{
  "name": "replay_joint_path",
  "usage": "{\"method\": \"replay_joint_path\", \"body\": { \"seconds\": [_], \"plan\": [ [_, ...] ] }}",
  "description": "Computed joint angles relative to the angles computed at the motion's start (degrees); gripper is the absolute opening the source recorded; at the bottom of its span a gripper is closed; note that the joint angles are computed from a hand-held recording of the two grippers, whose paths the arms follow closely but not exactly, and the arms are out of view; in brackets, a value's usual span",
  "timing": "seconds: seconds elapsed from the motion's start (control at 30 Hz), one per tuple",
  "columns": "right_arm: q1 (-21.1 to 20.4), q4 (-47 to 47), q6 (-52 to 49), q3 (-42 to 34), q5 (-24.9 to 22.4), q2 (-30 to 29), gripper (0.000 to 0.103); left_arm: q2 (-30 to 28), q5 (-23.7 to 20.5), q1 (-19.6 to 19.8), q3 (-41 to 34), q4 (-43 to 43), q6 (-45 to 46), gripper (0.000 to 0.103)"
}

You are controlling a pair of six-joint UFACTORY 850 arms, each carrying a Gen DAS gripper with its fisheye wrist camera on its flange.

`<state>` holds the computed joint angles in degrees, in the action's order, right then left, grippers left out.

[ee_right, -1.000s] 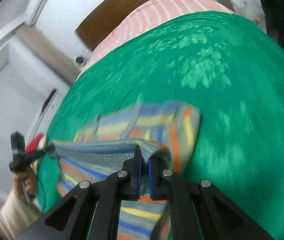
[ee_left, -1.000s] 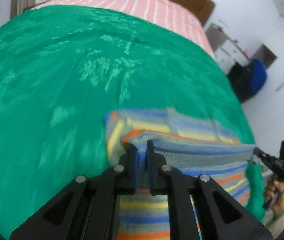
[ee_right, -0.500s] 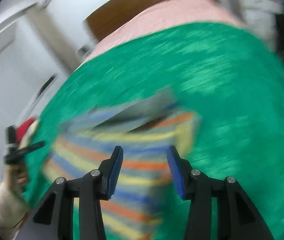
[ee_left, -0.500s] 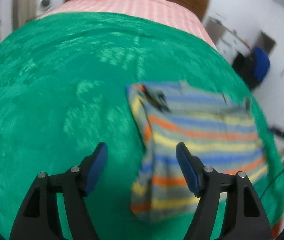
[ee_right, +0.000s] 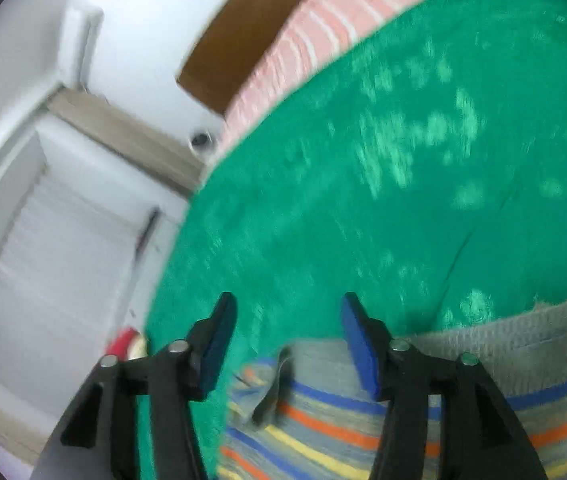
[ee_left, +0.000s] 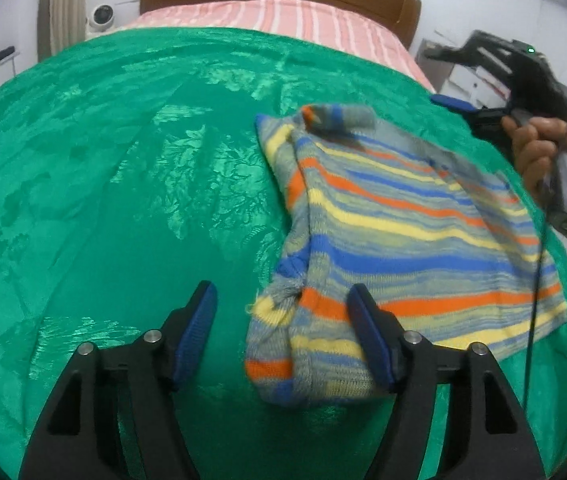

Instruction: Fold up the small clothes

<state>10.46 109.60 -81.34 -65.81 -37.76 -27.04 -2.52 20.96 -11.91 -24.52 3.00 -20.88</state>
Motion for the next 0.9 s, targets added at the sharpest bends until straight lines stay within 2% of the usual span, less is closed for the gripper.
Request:
{"method": "replay_joint_path", "body": {
  "seconds": [0.07, 0.17, 0.33, 0.4, 0.47, 0.5, 0.53, 0.57, 0.63, 0.7, 0.77, 0.8, 0.87, 0.9],
  "plan": [
    [-0.1, -3.8, 0.5, 1.3, 1.2, 2.0, 0.06, 0.1, 0.6, 0.1, 0.3, 1.7, -1.1, 0.076],
    [-1.5, -20.8, 5.3, 5.3, 4.0, 7.0, 0.06, -0.1, 1.1, 0.1, 0.2, 2.3, -2.1, 0.077],
    [-5.7, -37.2, -1.2, 22.9, 6.9, 18.8, 0.06, 0.4, 0.8, -0.3, 0.6, 1.3, -1.8, 0.077],
    [-6.8, -42.1, -2.7, 31.6, 13.3, 24.9, 0.06, 1.4, -2.0, 1.1, -0.1, 5.9, -6.7, 0.077],
    [-10.1, -38.0, -10.9, 39.2, 16.4, 31.3, 0.06, 3.6, -5.4, 3.1, -0.6, 17.8, -18.7, 0.077],
    [-12.3, -36.0, -14.4, 42.9, 17.6, 35.7, 0.063, 4.8, -5.2, 4.0, -0.7, 23.8, -24.6, 0.077],
    [-12.6, -34.6, -15.6, 44.8, 20.2, 37.7, 0.063, 5.6, -5.2, 4.5, -1.2, 29.8, -30.6, 0.077],
    [-13.8, -33.4, -16.2, 46.0, 20.7, 39.0, 0.062, 6.1, -5.0, 4.7, -2.5, 35.8, -36.2, 0.077],
    [-17.5, -26.1, -21.5, 48.9, 16.7, 43.9, 0.062, 5.5, -3.0, 5.2, -5.1, 47.8, -46.8, 0.077],
    [-21.0, -17.3, -28.6, 51.6, 11.1, 48.1, 0.062, 1.8, 2.5, 6.0, -9.4, 59.8, -57.6, 0.082],
    [-22.8, -10.1, -33.4, 52.8, 5.9, 48.3, 0.063, -5.0, 6.7, 6.1, -15.8, 71.8, -68.8, 0.085],
    [-23.1, -6.7, -35.0, 52.9, 4.7, 47.0, 0.063, -8.5, 6.3, 5.6, -19.5, 77.8, -74.8, 0.085],
    [-23.4, -1.9, -36.0, 52.5, 3.3, 42.1, 0.063, -15.0, 1.2, 4.3, -26.5, 89.4, -86.8, 0.081],
    [-22.8, -0.2, -36.2, 52.5, 3.6, 40.6, 0.063, -18.1, -1.5, 4.1, -29.7, 93.5, -92.8, 0.074]
  ]
}}
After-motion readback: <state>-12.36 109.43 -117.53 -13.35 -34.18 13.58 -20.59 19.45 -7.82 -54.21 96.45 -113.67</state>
